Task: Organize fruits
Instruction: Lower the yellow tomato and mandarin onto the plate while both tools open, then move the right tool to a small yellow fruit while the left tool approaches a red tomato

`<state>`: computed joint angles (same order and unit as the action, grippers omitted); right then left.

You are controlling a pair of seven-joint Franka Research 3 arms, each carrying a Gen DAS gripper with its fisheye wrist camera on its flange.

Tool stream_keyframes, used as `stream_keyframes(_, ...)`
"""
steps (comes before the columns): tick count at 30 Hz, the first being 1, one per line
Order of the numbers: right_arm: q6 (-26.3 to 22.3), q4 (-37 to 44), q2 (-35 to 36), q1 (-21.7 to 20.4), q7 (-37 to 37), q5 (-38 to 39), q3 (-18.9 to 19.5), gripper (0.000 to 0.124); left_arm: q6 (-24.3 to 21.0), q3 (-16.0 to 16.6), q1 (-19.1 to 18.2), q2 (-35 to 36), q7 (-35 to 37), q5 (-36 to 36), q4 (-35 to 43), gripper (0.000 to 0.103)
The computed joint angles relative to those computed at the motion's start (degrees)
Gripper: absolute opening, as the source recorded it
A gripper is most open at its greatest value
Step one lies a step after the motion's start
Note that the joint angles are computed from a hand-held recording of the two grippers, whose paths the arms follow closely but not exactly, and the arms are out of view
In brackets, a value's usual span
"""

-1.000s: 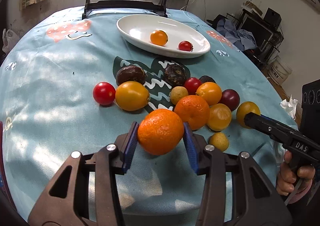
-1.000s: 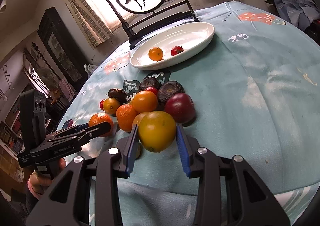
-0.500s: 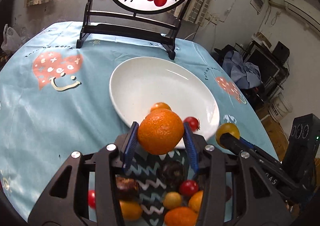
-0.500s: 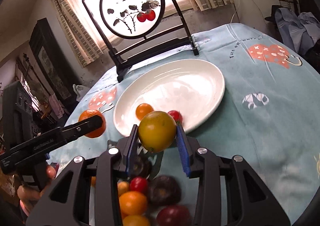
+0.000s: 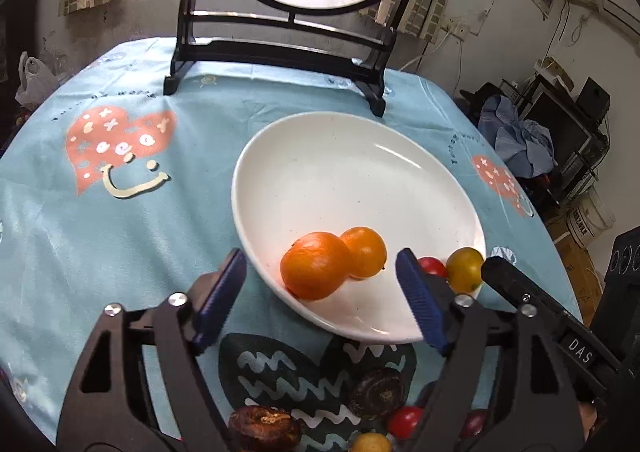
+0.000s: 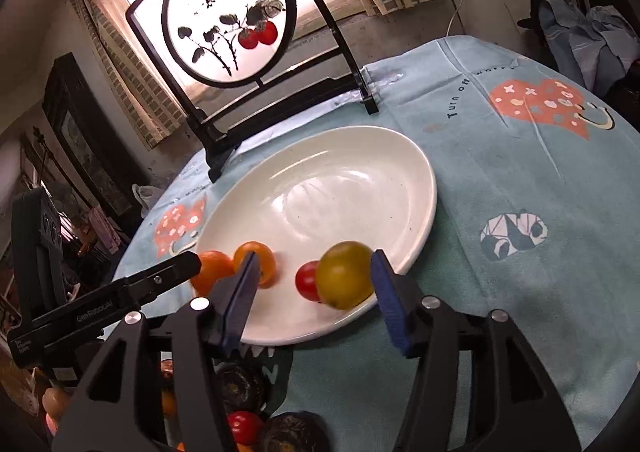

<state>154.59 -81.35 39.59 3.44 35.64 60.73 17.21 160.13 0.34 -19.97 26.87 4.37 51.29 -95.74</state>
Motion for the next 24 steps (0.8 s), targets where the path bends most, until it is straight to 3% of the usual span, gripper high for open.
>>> stream_keyframes(2,0.5,-4.1,-2.6,-3.6,-6.5,6.5,3.4,0.061,1.4,3.0,-2.8,-2.8,-6.7,6.7,-3.3,0.087)
stream_keyframes(4,-1.1,-7.5,-4.7,-5.3,-9.0,11.2,3.6,0.061,2.2,3.2,-3.4,-5.5,-12.0,11.5,-6.8,0.087)
stream_keyframes(8,-8.8,-15.3,-9.4,-8.1,-7.5,15.8,1.1,0.061,5.4,1.0,-1.5,-10.3,-17.5,15.4,-13.6,0.087)
stream_keyframes(11,-13.2,-23.0,-15.2,-10.7,-14.9,22.7,0.2,0.061,6.4,-0.2,-1.1,-14.8,-24.7,21.8,-18.7,0.09)
stream_keyframes(13,-14.5,-28.6,-19.7,-11.2,-19.1,26.7,-0.7,0.061,4.8,-1.9,-1.0,-17.6,-25.6,24.4,-21.9,0.092)
stream_keyframes(15,-16.2,-33.6,-23.9,-10.5,-21.5,26.8,-1.8,0.061,1.6,-4.2,-0.6,-19.9,-22.8,23.5,-25.0,0.094)
stream_keyframes(19,-14.9,-40.9,-30.2,-5.8,-24.7,22.5,-3.3,0.061,-2.6,-8.0,0.8,-22.6,-22.3,23.7,-30.0,0.099)
stream_keyframes(24,-2.6,-44.8,-32.5,2.9,-26.7,17.8,-3.5,0.055,1.3,-9.9,4.7,-23.5,-28.2,25.7,-34.6,0.099)
